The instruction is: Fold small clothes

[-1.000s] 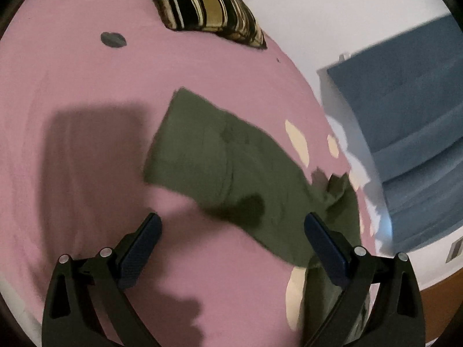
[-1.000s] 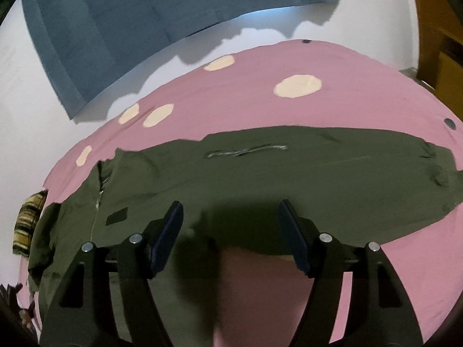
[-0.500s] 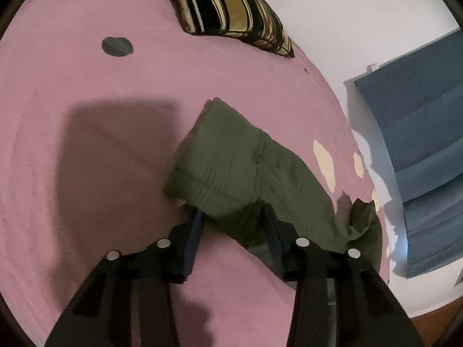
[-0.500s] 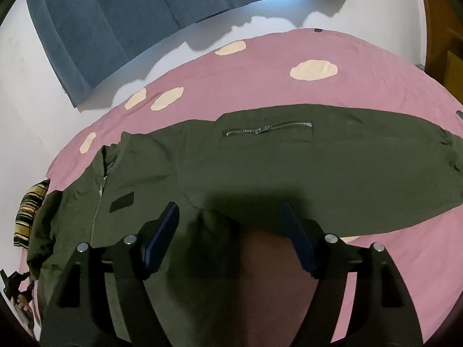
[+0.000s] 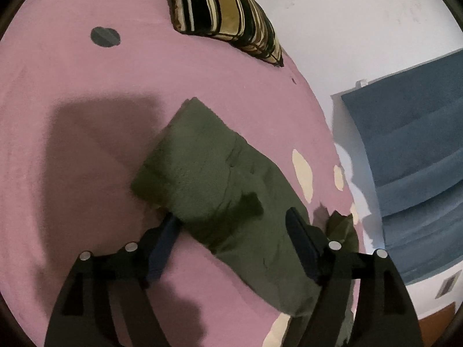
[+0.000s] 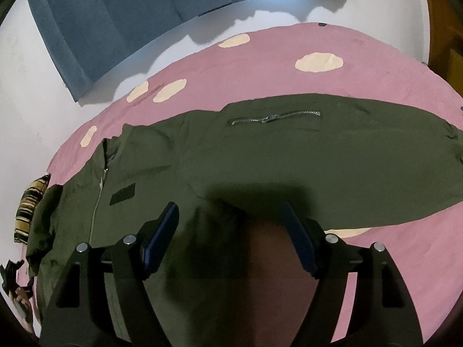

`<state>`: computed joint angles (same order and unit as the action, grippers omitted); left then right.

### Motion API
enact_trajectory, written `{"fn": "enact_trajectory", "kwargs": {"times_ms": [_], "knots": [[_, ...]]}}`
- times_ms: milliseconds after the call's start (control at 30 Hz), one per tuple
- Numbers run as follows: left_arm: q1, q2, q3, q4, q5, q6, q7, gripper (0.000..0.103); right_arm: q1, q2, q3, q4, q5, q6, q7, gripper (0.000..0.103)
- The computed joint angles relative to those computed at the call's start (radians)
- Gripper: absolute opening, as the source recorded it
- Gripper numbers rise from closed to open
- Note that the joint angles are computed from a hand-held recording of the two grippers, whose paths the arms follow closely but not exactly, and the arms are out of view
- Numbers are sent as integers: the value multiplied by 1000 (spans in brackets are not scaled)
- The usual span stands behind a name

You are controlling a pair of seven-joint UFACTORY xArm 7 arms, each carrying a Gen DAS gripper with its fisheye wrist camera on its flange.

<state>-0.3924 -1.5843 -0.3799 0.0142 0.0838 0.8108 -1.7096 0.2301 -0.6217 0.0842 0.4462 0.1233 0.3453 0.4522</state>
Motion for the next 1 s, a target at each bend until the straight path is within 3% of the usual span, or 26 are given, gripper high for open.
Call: {"fn": "enact_trajectory", "kwargs": {"times_ms": [67,100,133,233,367,500,700,867,1000], "knots": [[31,68,-9,28,6,-7,-1,58,8,7,2,0,4,-3,2,74],[42,96,-1,35,4,-6,0,30,10,9,2,0,5,-4,3,74],[44,99,13,26,-3,-21,-3,28,10,11,6,0,5,-4,7,74],[42,44,-6,14,-4,11,-45,25,8,14,11,-1,0,-4,13,74],[84,-35,-44,109,71,231,-7,24,4,5,14,-6,-6,-6,22,74],[116,-186,-22,129,131,375,84,24,-1,8,21,-9,-15,-15,32,74],[168,-129,7,91,90,367,186,24,8,30,5,-9,-11,-13,24,74],[153,-238,42,20,66,388,206,25,45,4,-51,-23,39,-8,-11,74],[155,-304,79,24,59,437,268,34,59,-40,-103,-47,98,1,-48,75]]}}
